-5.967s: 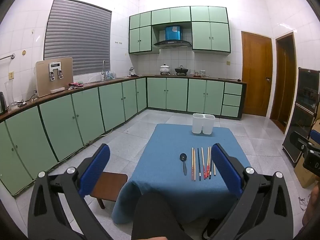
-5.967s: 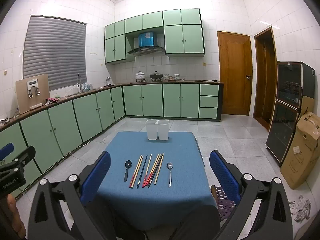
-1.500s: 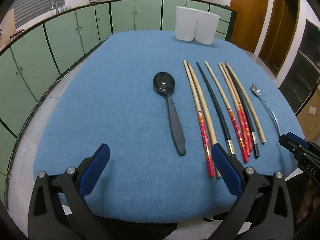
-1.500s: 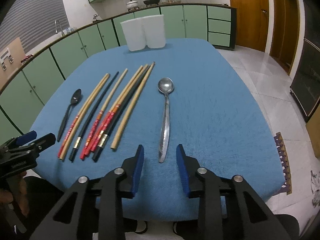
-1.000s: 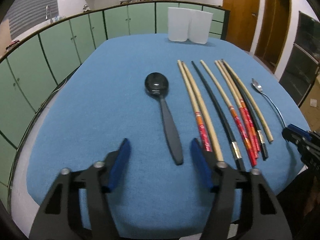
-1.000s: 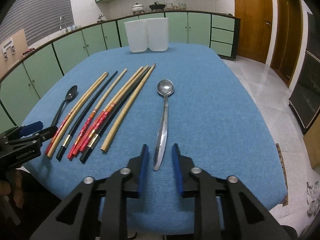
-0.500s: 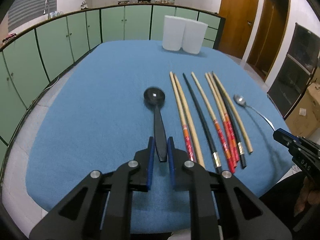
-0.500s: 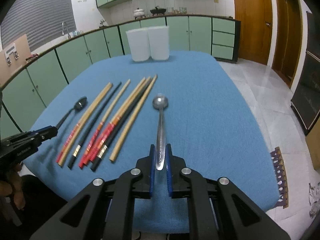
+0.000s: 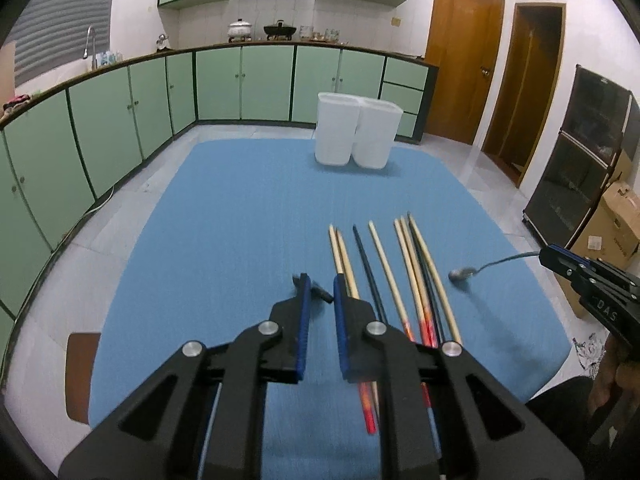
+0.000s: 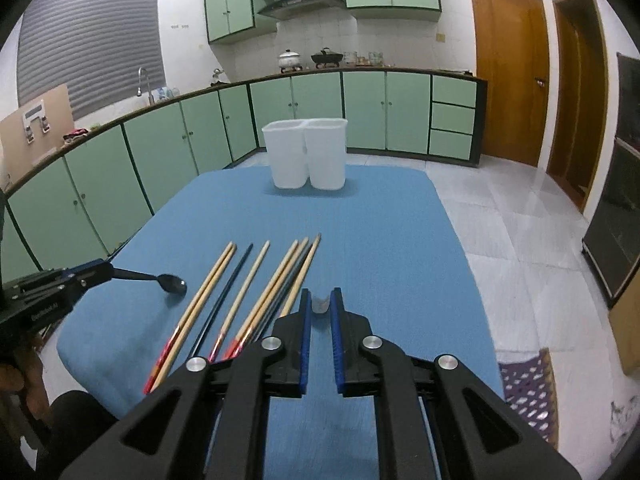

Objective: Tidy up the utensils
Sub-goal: 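Carry the black spoon into the white holder while the right tool drops the metal spoon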

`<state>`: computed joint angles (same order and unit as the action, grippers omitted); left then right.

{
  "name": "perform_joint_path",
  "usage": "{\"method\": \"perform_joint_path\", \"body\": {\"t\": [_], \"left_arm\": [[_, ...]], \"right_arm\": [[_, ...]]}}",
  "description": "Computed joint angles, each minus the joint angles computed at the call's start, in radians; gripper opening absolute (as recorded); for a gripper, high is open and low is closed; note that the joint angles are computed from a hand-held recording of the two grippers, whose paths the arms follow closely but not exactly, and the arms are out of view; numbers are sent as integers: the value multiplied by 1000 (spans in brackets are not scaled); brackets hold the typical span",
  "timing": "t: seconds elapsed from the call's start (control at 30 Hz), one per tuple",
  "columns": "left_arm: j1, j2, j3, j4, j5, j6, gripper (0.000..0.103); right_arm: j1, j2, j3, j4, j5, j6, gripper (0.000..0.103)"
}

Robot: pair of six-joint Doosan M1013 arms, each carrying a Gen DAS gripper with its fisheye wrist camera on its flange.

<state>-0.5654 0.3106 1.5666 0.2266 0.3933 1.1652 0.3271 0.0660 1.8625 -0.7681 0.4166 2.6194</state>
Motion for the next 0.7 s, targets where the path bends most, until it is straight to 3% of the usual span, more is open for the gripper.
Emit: {"method": "perform_joint_path", "body": {"t": [0.3,0.6,0.7], "left_arm": [[29,38,-107,-203,45,239,4],[46,53,-148,-301,58,338,3],[46,61,-171,-310,61,359,3]], "right_arm": [[-66,35,-103,411,38,-470,9],[-79,35,-141,464,39,-555,9],[-94,43,-166,555,46,-637,9]]}}
